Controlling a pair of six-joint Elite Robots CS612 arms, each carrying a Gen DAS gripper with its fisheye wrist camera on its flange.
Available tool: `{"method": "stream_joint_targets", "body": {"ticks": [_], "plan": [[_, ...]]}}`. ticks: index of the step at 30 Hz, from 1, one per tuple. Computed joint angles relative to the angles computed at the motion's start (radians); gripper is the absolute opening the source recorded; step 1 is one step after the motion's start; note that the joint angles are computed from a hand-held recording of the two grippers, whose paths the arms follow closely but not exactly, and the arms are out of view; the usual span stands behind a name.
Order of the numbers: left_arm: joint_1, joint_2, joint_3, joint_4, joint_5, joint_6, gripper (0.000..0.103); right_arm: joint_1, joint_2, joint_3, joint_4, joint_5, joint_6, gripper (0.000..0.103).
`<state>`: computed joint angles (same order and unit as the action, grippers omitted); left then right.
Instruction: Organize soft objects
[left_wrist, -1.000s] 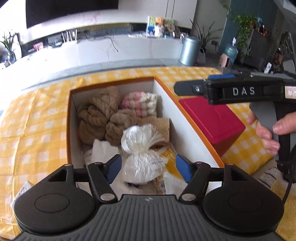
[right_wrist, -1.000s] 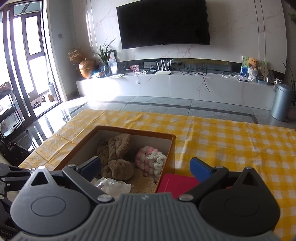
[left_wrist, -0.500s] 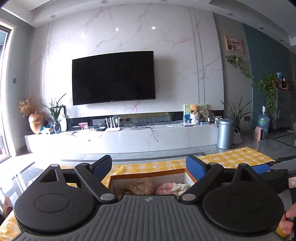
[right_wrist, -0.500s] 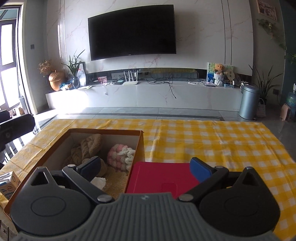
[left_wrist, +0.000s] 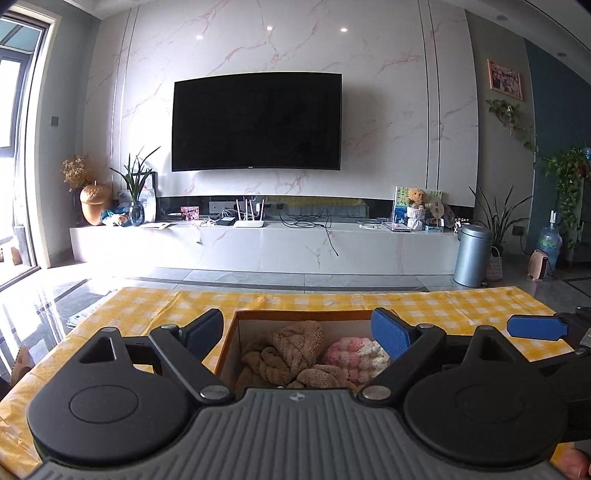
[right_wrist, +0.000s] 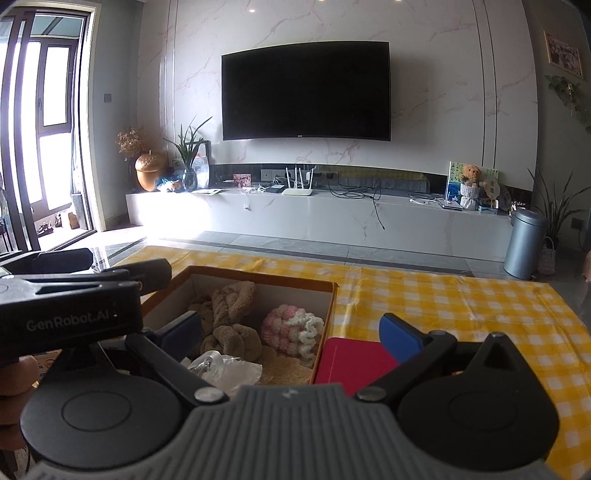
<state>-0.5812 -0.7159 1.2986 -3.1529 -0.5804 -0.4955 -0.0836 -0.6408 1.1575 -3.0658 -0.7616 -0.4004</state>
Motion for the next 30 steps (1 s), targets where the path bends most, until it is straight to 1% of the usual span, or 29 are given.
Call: {"method": "stream_joint_targets", "body": {"ticks": [3,7,10,17,30], "plan": [[-0.001,-0.001,0.003,-0.001,0.007,-0.018,0.103,0.002,-0.002,0.007,-0.03,-0.008,0.016,0.1],[-0.003,0.006,-0.002,-0.026,0.025,0.011,0.103,0.002,-0.004,0.01,-0.031,-0.015,0.019,0.1],[-0.004,0.009,-0.005,-0.028,0.032,0.026,0.103,0.003,-0.004,0.008,-0.023,-0.018,0.014,0.1],[-0.004,0.009,-0.007,-0.027,0.028,0.034,0.103,0.004,-0.007,0.011,-0.014,-0.022,0.001,0.1],[0.001,0.001,0.0,0.004,-0.002,-0.002,0.103,0.006,-0.009,0.012,-0.001,-0.035,-0.014,0.1]]}}
